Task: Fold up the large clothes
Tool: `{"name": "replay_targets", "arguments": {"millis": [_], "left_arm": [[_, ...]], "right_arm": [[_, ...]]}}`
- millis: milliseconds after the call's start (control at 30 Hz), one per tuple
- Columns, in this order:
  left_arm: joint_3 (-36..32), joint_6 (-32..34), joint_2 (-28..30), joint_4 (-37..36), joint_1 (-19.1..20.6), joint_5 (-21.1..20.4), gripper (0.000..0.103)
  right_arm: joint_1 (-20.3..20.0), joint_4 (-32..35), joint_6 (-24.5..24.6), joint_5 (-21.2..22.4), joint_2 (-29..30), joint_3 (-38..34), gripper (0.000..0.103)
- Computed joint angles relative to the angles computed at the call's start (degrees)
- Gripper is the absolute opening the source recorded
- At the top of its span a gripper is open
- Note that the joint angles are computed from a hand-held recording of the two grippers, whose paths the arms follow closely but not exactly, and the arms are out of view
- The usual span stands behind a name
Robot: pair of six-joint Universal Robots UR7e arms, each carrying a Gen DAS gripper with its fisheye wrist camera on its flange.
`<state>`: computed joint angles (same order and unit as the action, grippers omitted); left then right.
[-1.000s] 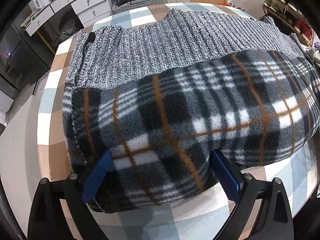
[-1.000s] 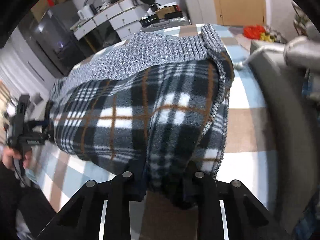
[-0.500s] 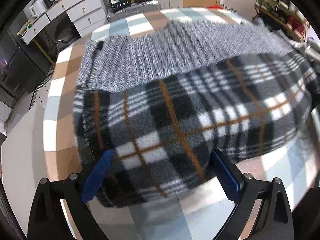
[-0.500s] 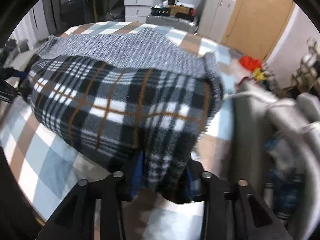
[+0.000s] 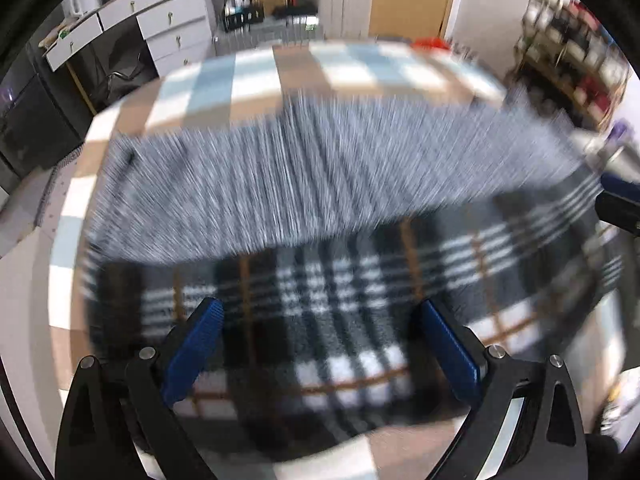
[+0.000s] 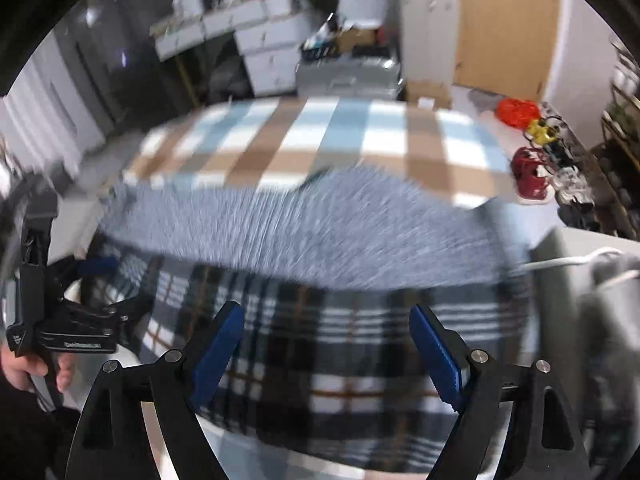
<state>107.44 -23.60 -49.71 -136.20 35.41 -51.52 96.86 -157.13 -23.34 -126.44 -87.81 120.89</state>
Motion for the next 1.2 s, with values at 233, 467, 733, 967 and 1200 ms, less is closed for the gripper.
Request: {"name": "replay_targets", "arguments": {"millis": [233,467,733,967,1200], "left_arm": [[3.6,3.8,-1.1,-8.9,0.7,-0.4,0.102],[7.2,7.3,-1.5,-16.9,0.1,0.6,0.102],[6.6,7.2,-1.3,-15.6,-0.1,1.1,0.102],[6.2,6.8,-0.5,-15.9,-0.3,2.0,0.102],[6.1,7.4,-0.6,-16.0,-0.1,1.6,0.102]], "right_arm": [[-2.6,-4.6,-3.6,-7.2,6.9,1.4,0.093],[2.5,2.0,0.1,-5.0,5.8,-3.7,0.088],[4.0,6.1,5.2,-13.6,17.9,-8.6,0.101],[3.0,12.3,5.7,-10.3,13.9,-9.6,0.103],[1.7,8.5,1.2,-9.9,2.8,-3.6,0.103]]}}
